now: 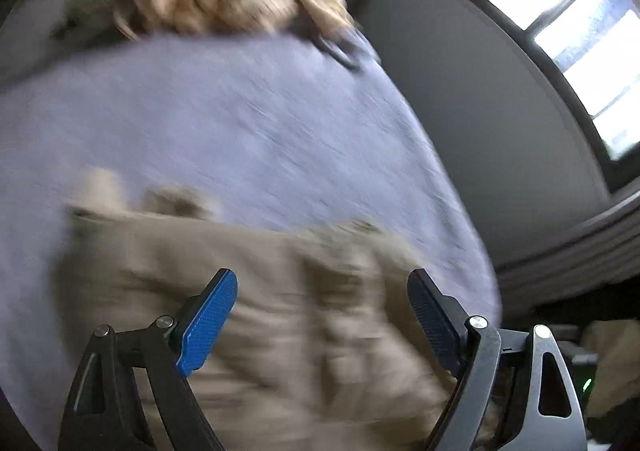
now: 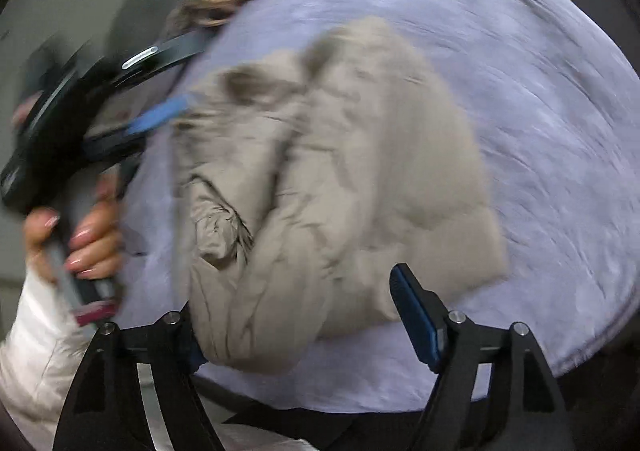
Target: Fold large clothes
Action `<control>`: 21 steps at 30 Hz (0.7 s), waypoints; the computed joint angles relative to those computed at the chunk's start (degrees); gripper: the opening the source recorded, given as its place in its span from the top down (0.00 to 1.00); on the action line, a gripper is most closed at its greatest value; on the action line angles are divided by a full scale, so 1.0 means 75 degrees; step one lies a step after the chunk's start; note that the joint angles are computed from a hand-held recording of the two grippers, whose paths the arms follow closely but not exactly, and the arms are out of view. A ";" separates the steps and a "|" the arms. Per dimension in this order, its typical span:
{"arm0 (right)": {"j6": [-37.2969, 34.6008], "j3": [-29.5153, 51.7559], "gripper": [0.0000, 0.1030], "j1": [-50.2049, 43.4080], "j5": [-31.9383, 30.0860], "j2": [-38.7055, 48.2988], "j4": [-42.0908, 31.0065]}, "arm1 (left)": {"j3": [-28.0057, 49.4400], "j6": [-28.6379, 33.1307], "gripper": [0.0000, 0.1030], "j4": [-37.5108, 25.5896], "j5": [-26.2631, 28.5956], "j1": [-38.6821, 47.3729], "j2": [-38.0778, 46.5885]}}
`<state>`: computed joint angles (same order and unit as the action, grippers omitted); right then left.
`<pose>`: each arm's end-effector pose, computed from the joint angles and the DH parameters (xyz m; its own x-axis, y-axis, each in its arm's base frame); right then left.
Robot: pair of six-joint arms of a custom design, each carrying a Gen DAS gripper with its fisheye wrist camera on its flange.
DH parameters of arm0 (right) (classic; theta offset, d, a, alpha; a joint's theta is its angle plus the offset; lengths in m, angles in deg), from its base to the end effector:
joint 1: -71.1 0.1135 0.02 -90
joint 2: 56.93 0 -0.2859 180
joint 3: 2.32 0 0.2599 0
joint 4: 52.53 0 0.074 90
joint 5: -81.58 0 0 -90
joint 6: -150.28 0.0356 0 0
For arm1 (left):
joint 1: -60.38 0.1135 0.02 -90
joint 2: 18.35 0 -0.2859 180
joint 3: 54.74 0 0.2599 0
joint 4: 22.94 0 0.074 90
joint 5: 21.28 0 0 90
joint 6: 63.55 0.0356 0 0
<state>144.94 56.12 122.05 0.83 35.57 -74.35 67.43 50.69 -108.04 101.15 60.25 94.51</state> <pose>0.1991 0.2364 0.1632 -0.7552 0.6290 -0.1847 0.4532 0.7045 0.5461 0.4130 -0.0200 0.3181 -0.8291 0.3484 -0.4373 0.5198 0.7685 -0.3732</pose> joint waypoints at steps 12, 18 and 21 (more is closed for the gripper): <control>0.0423 0.1008 0.90 0.1135 0.2002 -0.0230 -0.2821 | -0.1451 -0.0503 0.15 0.2228 -0.1316 0.0257 0.0317; 0.1370 -0.0383 0.90 0.0833 0.1492 -0.0578 -0.2504 | -0.2438 -0.0611 0.15 0.3217 -0.1730 -0.0863 -0.0277; 0.1085 -0.1070 0.89 0.0428 0.0946 -0.0255 -0.1472 | -0.2624 -0.0658 0.15 0.3363 -0.1893 -0.1195 -0.0361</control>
